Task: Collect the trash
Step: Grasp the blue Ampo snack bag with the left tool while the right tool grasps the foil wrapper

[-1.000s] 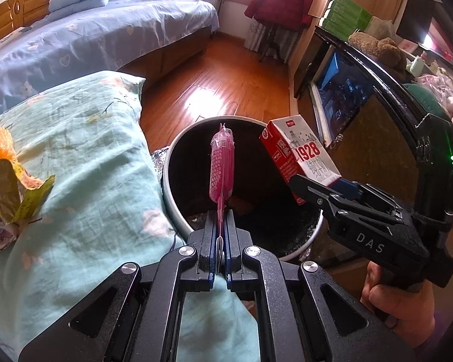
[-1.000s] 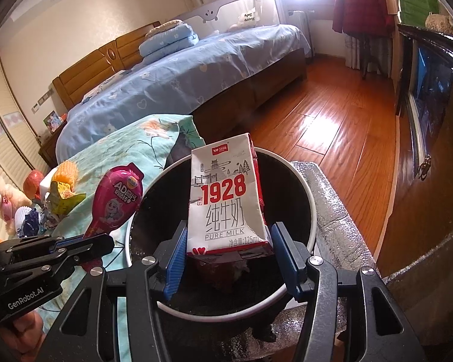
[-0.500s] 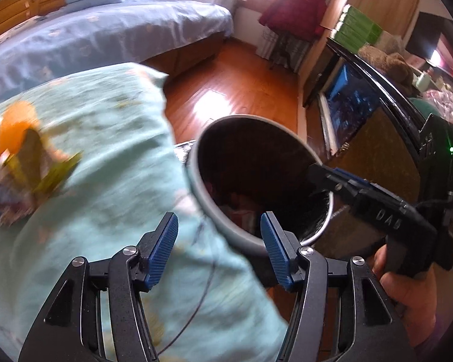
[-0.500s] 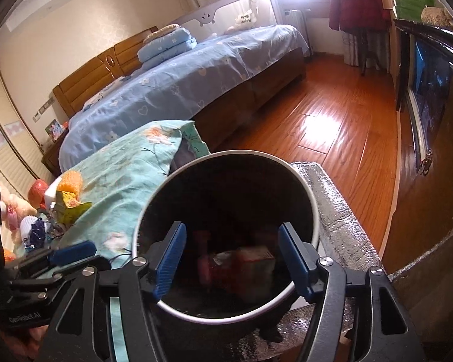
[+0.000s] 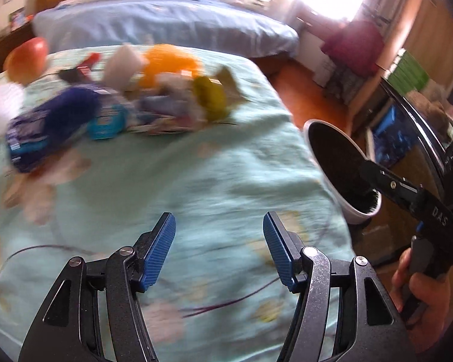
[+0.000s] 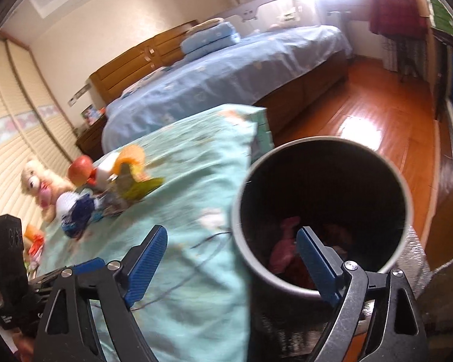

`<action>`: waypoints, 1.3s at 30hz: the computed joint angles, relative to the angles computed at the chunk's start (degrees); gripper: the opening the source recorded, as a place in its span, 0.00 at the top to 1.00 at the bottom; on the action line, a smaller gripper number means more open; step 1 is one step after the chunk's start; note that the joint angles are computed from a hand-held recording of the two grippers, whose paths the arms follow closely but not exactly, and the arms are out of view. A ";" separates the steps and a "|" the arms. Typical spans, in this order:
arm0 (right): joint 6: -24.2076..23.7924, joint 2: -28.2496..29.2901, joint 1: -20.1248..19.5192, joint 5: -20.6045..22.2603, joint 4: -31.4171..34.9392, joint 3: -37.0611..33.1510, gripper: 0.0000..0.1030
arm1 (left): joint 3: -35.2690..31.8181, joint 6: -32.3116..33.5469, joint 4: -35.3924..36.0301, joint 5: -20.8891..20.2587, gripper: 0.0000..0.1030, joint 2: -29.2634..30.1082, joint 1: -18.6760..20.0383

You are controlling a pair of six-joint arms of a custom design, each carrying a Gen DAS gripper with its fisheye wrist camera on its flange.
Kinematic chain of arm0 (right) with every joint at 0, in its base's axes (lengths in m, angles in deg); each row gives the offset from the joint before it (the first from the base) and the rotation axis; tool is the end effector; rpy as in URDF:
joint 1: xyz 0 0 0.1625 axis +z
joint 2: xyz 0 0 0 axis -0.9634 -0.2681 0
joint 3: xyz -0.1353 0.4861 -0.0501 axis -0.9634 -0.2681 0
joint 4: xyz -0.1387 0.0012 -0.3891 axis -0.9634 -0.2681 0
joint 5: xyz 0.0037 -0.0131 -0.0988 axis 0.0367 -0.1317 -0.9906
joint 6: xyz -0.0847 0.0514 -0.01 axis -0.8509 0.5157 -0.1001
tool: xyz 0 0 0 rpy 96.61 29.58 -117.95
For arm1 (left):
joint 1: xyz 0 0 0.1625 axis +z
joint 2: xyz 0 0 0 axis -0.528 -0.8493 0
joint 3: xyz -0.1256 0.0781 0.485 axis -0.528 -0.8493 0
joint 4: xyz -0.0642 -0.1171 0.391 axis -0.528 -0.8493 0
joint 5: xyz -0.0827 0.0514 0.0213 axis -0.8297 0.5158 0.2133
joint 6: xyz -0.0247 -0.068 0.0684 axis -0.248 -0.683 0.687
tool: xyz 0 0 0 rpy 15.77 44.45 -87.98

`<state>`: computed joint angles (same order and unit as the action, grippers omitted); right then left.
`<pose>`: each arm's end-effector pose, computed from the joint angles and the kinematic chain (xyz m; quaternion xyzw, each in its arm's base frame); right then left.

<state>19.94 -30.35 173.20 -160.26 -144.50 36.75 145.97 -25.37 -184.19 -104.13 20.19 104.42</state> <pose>0.1828 -0.5696 -0.0221 0.1229 -0.9141 0.3259 0.2075 0.0147 -0.5666 0.1652 0.1313 0.9243 -0.2741 0.2307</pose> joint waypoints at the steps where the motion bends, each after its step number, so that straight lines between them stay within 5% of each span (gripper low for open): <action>1: -0.14 0.59 0.51 0.05 0.89 -0.60 0.14 | 0.40 -0.04 -0.64 0.40 0.40 -0.39 0.13; 31: -1.20 8.47 5.25 0.17 14.50 -13.89 0.14 | 0.39 -1.46 -5.08 5.77 0.36 -5.83 6.95; 39: -1.80 9.72 5.38 -0.08 16.58 -18.39 0.28 | -4.26 0.69 -3.72 5.89 0.36 -5.67 8.61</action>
